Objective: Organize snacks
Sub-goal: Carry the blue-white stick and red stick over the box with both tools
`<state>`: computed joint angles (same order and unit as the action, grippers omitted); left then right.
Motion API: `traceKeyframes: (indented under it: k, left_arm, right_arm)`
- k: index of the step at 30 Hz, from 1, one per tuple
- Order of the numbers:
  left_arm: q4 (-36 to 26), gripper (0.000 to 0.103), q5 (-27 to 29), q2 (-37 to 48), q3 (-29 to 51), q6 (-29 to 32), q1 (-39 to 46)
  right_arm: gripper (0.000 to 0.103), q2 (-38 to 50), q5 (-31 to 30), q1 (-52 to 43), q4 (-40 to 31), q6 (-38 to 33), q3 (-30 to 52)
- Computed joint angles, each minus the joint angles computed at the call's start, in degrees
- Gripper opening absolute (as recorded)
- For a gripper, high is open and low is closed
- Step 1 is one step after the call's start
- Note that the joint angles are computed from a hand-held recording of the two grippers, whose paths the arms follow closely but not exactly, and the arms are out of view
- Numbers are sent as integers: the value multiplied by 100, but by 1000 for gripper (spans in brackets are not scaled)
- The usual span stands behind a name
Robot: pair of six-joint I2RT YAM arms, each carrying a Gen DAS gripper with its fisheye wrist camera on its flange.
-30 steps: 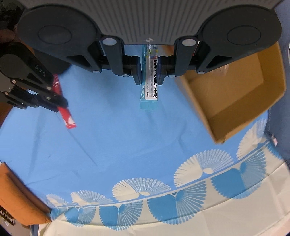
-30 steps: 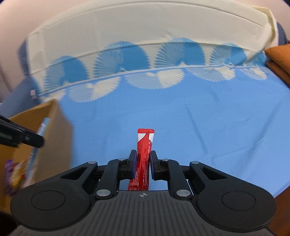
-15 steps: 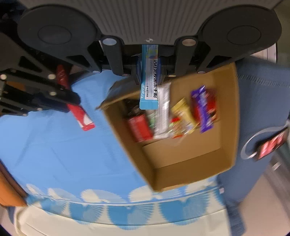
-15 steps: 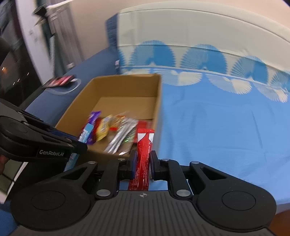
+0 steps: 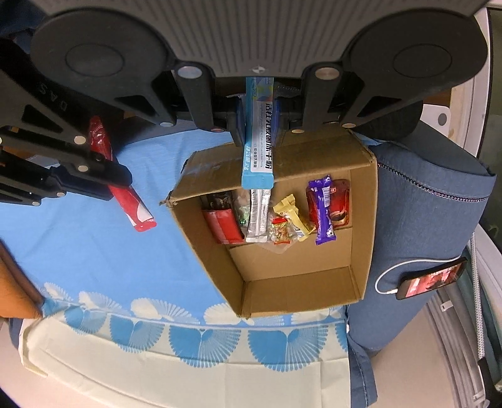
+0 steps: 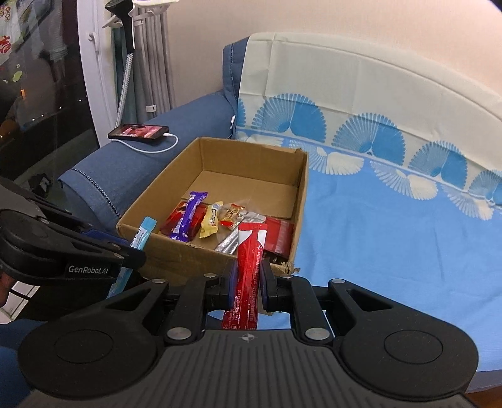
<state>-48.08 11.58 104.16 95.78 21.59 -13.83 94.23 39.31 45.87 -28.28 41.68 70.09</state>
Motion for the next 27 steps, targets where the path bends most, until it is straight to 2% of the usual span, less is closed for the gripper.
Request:
traceKeyframes:
  k: [12,27]
  left_arm:
    - [169,19,173,-307,-270,-2,119]
    - [26,19,144,-85,-71,6,103]
  right_arm:
    - [17,45,275,225,-220,-10,171]
    - [17,68,45,86,-178,-60,146]
